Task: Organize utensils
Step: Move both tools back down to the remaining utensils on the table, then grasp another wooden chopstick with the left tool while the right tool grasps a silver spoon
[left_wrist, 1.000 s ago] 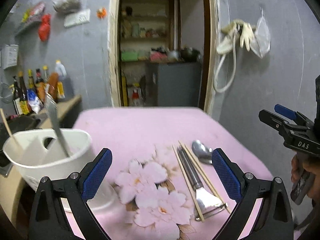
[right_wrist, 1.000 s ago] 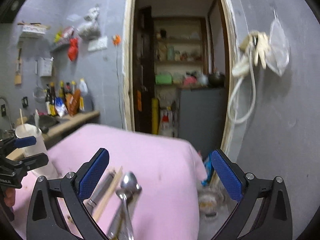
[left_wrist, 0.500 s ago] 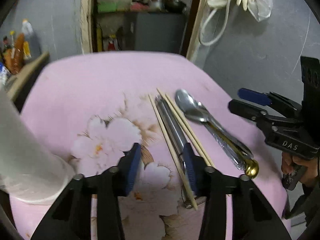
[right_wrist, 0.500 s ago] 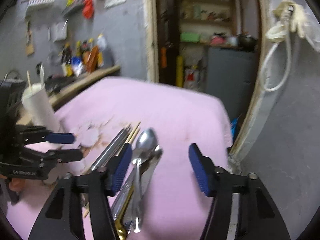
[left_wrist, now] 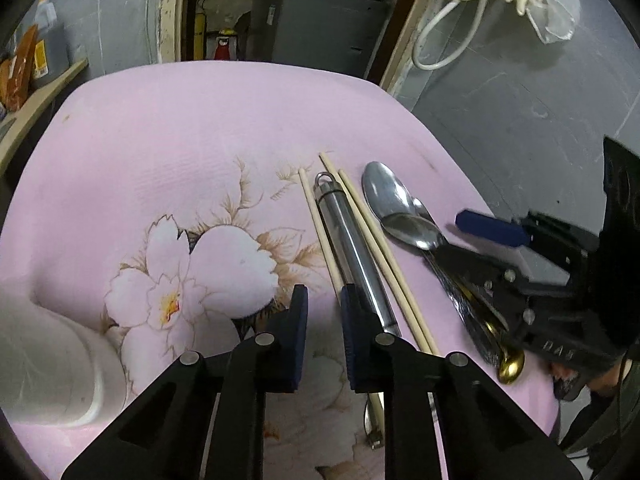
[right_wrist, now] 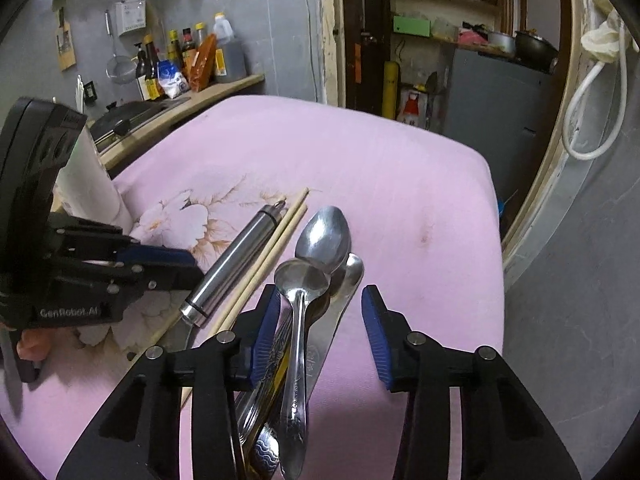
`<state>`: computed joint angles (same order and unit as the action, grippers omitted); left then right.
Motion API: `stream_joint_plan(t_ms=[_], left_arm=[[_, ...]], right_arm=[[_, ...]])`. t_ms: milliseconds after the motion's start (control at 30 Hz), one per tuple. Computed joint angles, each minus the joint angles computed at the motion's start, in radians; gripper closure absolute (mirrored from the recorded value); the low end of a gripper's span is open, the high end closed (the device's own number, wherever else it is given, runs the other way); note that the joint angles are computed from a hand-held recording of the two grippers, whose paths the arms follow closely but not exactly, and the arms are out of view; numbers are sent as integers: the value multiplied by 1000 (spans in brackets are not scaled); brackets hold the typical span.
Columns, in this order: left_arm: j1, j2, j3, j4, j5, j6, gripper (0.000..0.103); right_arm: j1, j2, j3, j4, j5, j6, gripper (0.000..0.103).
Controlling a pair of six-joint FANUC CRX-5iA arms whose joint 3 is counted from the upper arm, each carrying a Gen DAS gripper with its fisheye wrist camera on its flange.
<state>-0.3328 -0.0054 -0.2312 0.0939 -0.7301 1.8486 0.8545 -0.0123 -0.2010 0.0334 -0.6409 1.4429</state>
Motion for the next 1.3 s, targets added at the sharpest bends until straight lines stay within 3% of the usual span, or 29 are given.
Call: stream_joint_plan(t_ms=[433,533,600,633,967,1133,1300], left_arm=[[42,-3,4,81,-50,-74,91],[35,-13,-3,71,-56,-67,91],[40,-10,-6,93,-56,-85,91],[41,-5,-3,101,-57,-89,91],[34,35,25,114,-58,-99,91],[-21,75,117,-49,-94,-10,91],[38,81,87,91,-89,-81,91]], right_arm=[[4,52,48,9,-58,30,70],[0,55,53,-2,-57,44,77],[1,50,46,4,-46,38,93],[-2,44,42,-2,-39,42,94],[-30,11,5,-7,0,-34,95],[-33,9,2,-9,2,-50,95],[-40,5,-3,-7,-2,-65,93]])
